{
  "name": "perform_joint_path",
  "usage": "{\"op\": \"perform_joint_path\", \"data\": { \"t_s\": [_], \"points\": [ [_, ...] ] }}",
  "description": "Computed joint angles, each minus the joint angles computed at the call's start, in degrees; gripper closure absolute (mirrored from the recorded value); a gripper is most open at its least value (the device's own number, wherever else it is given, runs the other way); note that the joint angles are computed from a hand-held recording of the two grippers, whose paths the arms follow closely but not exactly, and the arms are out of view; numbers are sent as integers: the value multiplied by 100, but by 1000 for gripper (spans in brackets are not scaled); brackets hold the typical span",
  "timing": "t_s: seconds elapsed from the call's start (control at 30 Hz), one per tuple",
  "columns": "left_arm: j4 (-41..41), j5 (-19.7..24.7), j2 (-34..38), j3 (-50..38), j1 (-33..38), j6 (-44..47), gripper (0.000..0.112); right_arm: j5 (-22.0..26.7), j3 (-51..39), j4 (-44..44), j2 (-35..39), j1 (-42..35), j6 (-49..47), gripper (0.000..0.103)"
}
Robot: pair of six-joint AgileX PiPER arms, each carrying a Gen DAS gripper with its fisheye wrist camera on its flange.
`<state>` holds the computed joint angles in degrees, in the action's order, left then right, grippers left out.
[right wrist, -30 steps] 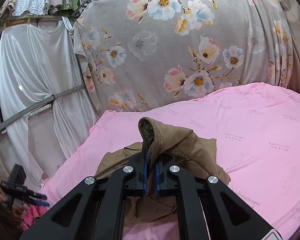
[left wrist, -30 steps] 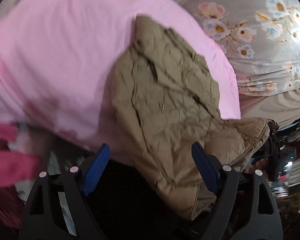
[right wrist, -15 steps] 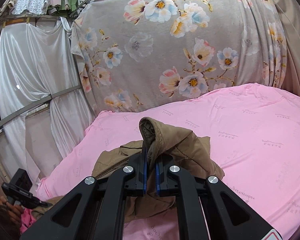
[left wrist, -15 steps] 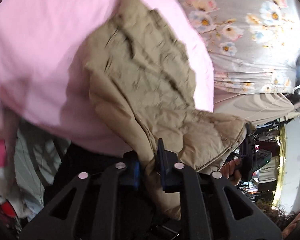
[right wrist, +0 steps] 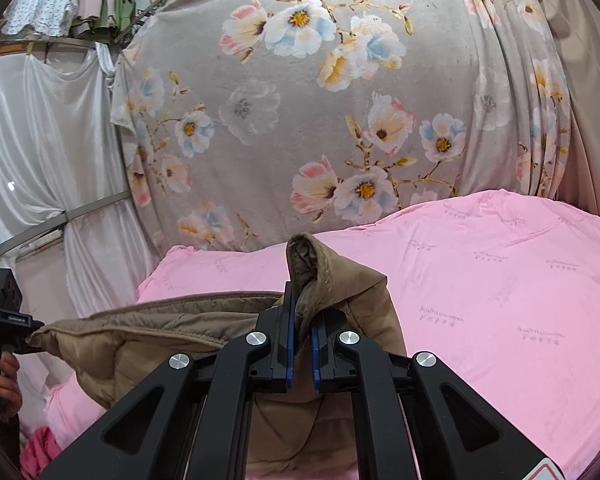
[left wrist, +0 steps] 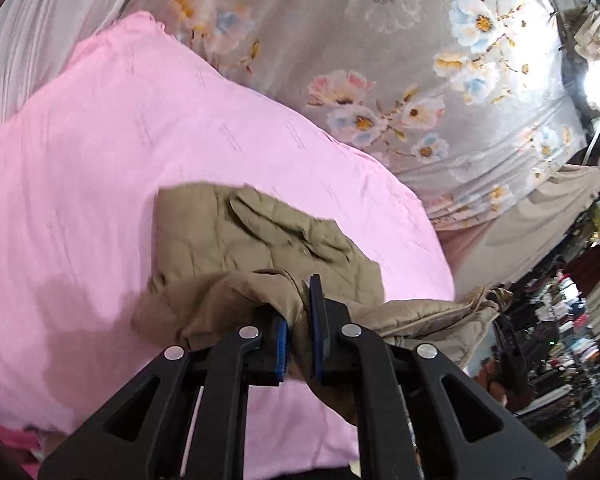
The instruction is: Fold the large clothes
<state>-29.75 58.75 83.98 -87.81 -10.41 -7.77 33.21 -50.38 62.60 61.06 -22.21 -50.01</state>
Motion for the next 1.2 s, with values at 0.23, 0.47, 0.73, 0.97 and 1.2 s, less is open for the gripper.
{"op": "perform_joint_path", "data": {
  "t_s": [0.23, 0.47, 0.73, 0.97, 1.2],
  "points": [
    [1883, -107, 1772, -1801, -704, -1072, 104, -1245, -1070, 113, 2106, 854, 184, 97],
    [2927, 548, 3960, -3754, -900, -1640, 103, -1616, -2226, -1189, 4038, 1280, 1742, 98],
    [2842, 374, 5141, -4340, -791, -1410, 102, -1744, -2962, -2644, 5276, 1499, 3215, 98],
    [2895, -452, 5112, -3726, -876, -1219, 101, -1635, -3207, -3279, 5744, 1572, 3747, 98],
    [2588, -1480, 4635, -2678, -788, -1051, 100, -1494, -3150, -2095, 5754, 1402, 2657, 94]
  ]
}}
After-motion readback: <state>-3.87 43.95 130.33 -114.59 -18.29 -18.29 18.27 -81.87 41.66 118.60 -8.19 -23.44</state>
